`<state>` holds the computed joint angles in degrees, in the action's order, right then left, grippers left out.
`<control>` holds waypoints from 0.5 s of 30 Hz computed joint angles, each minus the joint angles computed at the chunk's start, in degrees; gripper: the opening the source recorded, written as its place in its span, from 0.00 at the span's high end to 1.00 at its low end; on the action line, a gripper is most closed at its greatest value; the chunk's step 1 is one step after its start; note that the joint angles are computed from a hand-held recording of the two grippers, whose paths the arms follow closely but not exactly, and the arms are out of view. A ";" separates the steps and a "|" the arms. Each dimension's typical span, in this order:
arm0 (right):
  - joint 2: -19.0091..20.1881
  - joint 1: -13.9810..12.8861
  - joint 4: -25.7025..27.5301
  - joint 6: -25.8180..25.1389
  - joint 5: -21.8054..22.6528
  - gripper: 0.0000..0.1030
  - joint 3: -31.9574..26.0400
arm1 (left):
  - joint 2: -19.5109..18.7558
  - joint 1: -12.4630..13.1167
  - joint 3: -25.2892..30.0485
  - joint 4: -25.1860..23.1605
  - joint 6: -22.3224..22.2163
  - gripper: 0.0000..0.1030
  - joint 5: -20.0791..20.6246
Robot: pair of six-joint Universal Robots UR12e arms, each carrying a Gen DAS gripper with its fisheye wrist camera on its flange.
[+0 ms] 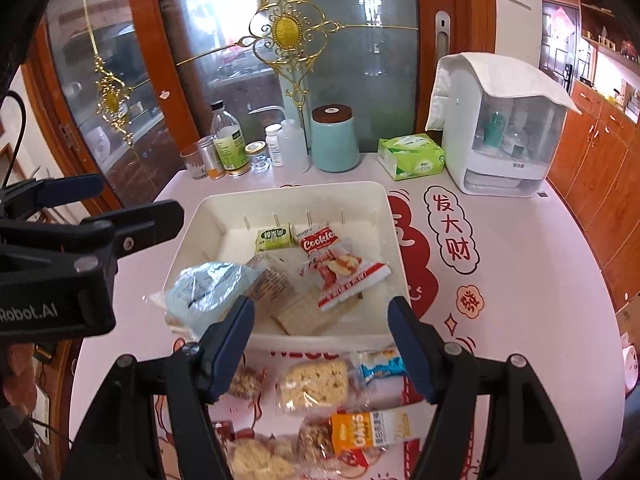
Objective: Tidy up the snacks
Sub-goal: 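Withdraw both tools from the tray toward the remaining snacks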
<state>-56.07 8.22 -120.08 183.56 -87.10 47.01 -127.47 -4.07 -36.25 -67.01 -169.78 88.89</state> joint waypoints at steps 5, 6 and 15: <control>-3.14 -0.70 -1.51 -2.57 1.01 0.32 4.30 | 2.79 -0.85 -4.22 1.90 -1.57 0.04 -0.52; -3.67 -0.86 -1.78 -3.03 1.14 0.32 5.03 | 3.37 -1.03 -5.16 2.36 -1.91 0.04 -0.54; -8.53 -2.67 -3.97 -5.77 2.03 0.32 12.21 | 8.11 -2.47 -13.49 5.85 -4.63 0.04 -0.55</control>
